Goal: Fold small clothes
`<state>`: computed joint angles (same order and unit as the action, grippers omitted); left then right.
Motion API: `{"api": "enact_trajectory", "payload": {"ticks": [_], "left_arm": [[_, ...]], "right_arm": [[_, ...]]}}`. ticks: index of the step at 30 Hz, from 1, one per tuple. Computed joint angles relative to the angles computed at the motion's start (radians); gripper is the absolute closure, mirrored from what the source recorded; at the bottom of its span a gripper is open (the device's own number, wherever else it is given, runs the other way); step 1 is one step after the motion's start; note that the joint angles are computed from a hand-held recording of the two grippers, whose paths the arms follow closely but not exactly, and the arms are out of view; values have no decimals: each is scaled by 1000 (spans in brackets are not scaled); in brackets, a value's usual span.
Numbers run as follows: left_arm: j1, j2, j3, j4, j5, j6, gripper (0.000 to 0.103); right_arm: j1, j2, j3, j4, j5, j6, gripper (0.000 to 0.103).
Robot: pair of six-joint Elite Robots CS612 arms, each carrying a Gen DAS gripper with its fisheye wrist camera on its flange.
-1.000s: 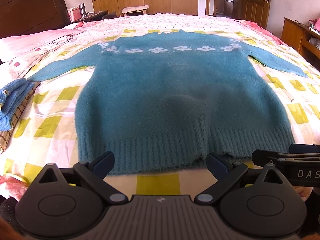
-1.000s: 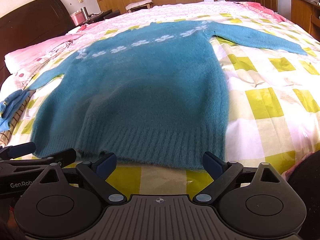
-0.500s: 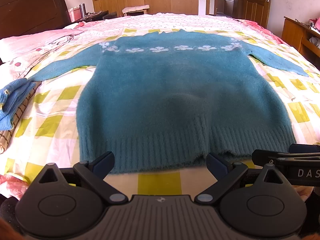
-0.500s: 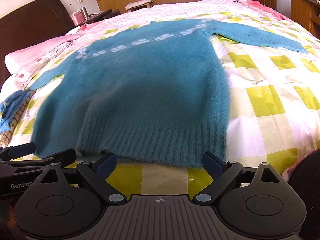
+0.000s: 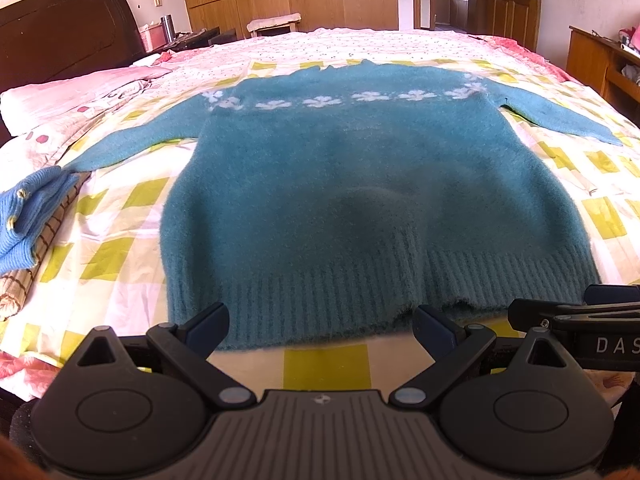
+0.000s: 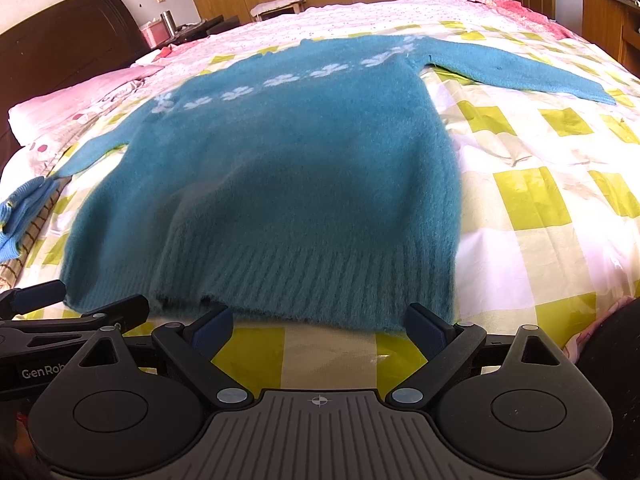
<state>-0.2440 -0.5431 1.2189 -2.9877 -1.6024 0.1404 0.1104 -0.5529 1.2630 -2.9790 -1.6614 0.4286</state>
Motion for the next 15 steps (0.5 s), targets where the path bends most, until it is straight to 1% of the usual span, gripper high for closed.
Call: {"api": "enact_trajectory", "payload": {"ticks": [7,15], "left_arm": [[1,1,-1,2,0,0,1],[5,4,-5,-7,-19,2,1]], "right_arm": [[0,0,-2,7,-3,-5,9],[-1,-2,0,-5,-5,-1,10]]}}
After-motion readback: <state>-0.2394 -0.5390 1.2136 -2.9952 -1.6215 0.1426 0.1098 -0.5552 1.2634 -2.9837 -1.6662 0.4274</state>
